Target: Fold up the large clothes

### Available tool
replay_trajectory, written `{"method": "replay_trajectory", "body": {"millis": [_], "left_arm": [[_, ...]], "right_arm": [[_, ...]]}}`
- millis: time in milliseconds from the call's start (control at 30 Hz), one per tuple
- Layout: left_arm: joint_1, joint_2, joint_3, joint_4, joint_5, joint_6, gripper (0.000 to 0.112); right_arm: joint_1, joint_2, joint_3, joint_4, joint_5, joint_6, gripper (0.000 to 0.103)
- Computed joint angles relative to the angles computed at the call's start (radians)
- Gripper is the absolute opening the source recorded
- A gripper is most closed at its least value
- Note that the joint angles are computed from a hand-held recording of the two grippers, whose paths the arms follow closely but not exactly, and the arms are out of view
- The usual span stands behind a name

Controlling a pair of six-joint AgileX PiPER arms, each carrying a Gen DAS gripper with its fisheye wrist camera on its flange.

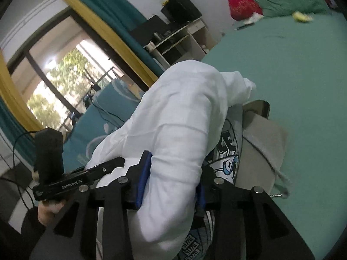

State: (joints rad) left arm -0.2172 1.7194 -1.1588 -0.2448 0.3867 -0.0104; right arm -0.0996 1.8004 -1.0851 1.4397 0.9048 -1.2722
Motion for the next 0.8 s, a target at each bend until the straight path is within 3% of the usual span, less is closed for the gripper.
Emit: {"method": "replay_trajectory", "body": {"millis": [100,200,300,433,567,667,800], "left_arm": [[0.015,-0.038,0.019,0.017,0.007,-0.051,0.055],[-0.015,-0.107,0.04,0.187,-0.009,-0.232,0.055],[-0.056,-0.158,0.043,0.335,-0.016,-0.368,0.056],[-0.116,-0.137,-0.007,0.569,0.039,-0.587,0.057],[-0.107,-0.014,-0.084,0.457,0.141,-0.487,0.057],[-0.091,0.002,-0.053,0.444,0.119,-0.501,0.057],[-0.11,-0.088,0.03,0.576,0.077,-0.669,0.057]], "right_arm": [[0.014,-0.034,-0.012,-0.07,-0.043,0.052,0.056],[0.006,-0.058,-0.04,-0.174,-0.055,0.186,0.074],[-0.016,-0.092,-0.031,-0.191,-0.062,0.201,0.074],[-0.021,-0.156,0.021,-0.214,-0.141,0.184,0.074],[0.009,-0.132,0.012,-0.295,-0.212,0.232,0.077],[0.002,-0.114,0.01,-0.289,-0.207,0.236,0.084],[-0.011,-0.128,-0.004,-0.339,-0.186,0.276,0.085]]}}
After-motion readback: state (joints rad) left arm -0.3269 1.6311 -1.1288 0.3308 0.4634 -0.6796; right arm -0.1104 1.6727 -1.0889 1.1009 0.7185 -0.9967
